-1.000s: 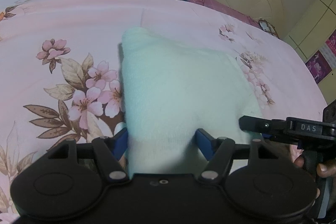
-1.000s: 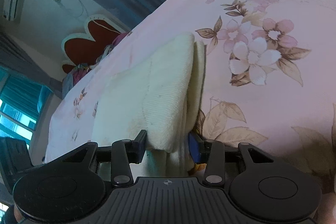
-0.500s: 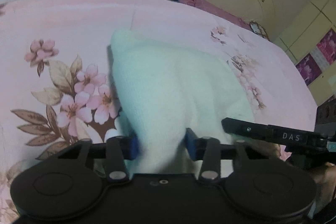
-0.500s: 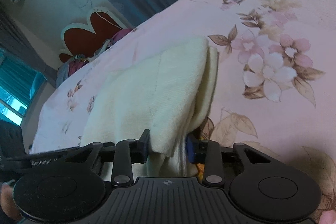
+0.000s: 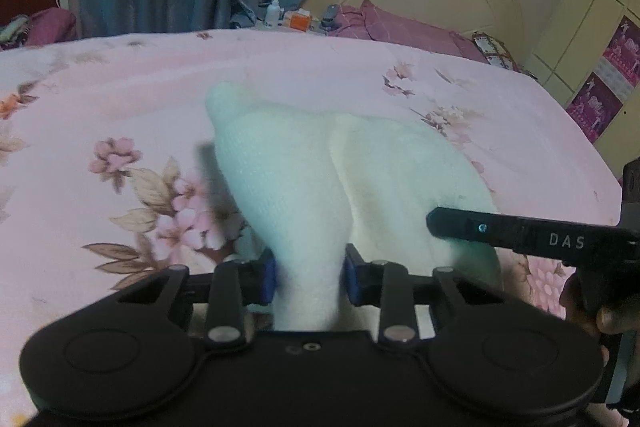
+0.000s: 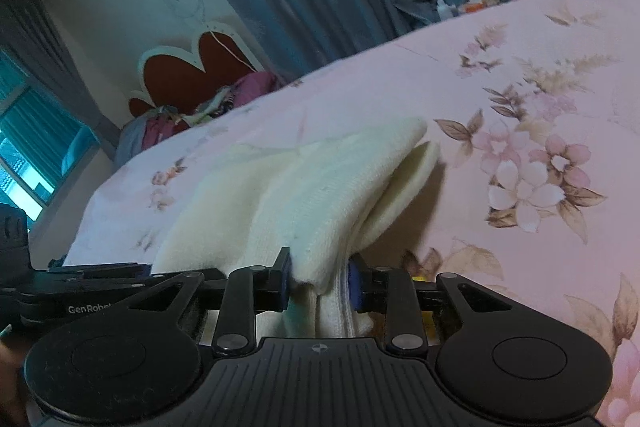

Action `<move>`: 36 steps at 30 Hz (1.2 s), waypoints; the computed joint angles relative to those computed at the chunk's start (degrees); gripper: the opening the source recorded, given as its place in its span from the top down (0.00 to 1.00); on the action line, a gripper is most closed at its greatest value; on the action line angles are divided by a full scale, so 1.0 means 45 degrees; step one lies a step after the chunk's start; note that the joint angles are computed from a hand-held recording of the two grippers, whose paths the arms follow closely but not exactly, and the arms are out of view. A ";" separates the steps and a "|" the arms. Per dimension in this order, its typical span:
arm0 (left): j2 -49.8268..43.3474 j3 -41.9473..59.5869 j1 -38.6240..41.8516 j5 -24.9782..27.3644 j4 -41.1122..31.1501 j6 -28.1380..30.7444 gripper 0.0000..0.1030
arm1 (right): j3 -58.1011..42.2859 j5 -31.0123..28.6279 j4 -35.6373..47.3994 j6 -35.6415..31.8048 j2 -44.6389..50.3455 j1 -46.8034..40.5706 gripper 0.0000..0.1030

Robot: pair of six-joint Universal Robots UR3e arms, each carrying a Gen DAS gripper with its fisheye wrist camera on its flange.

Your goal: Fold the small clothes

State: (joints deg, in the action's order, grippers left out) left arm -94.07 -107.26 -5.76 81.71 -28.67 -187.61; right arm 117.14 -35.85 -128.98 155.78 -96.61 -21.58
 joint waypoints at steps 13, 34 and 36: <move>0.5078 -0.3182 0.4652 -0.2788 -0.2528 0.3515 0.70 | 0.0125 -0.1464 -0.4474 0.4705 0.0406 0.3811 0.74; 0.6169 -0.4516 1.2477 -0.6468 -0.8598 1.2755 0.58 | -0.2959 -0.6969 -0.8119 1.0531 0.5151 1.0049 0.74; 0.6226 -0.5037 1.3166 -0.7062 -0.8950 1.3337 0.54 | -0.2311 -0.6785 -0.8692 1.0761 0.5267 0.9843 0.74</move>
